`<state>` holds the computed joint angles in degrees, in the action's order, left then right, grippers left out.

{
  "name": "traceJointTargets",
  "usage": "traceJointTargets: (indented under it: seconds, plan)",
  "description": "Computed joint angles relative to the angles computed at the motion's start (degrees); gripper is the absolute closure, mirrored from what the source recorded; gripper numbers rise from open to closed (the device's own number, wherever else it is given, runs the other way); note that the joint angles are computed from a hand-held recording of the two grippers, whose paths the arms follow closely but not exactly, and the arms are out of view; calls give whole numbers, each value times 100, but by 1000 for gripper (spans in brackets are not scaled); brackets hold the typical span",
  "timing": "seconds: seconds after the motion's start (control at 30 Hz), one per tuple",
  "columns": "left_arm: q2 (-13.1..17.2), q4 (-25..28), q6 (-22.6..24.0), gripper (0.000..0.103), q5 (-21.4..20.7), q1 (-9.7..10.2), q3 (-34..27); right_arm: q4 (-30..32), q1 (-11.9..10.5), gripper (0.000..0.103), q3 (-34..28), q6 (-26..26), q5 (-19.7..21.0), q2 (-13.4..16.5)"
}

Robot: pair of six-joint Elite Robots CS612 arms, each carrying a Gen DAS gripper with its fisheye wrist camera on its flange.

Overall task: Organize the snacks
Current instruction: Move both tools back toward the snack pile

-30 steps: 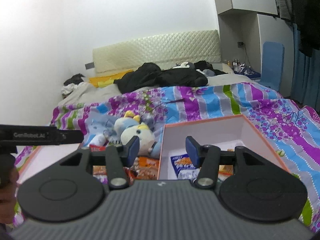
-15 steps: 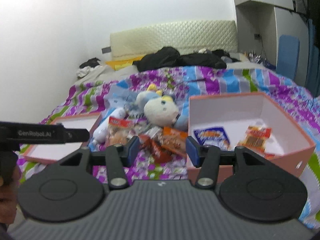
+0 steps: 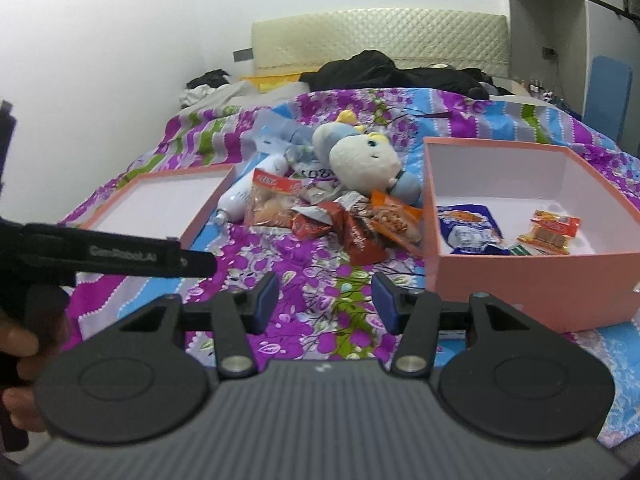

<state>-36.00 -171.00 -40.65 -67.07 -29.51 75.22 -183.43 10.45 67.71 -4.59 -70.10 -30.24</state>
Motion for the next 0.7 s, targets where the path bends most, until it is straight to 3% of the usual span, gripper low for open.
traceJointTargets:
  seconds: [0.33,0.7]
  plan:
    - [397,353,-151,25,-248,325,-440,627,190,50,-969,-463,-163,534]
    - [1337,833,-149,25,-741,804,-1961,2022,386,50,-3169,-565,-1082,1733]
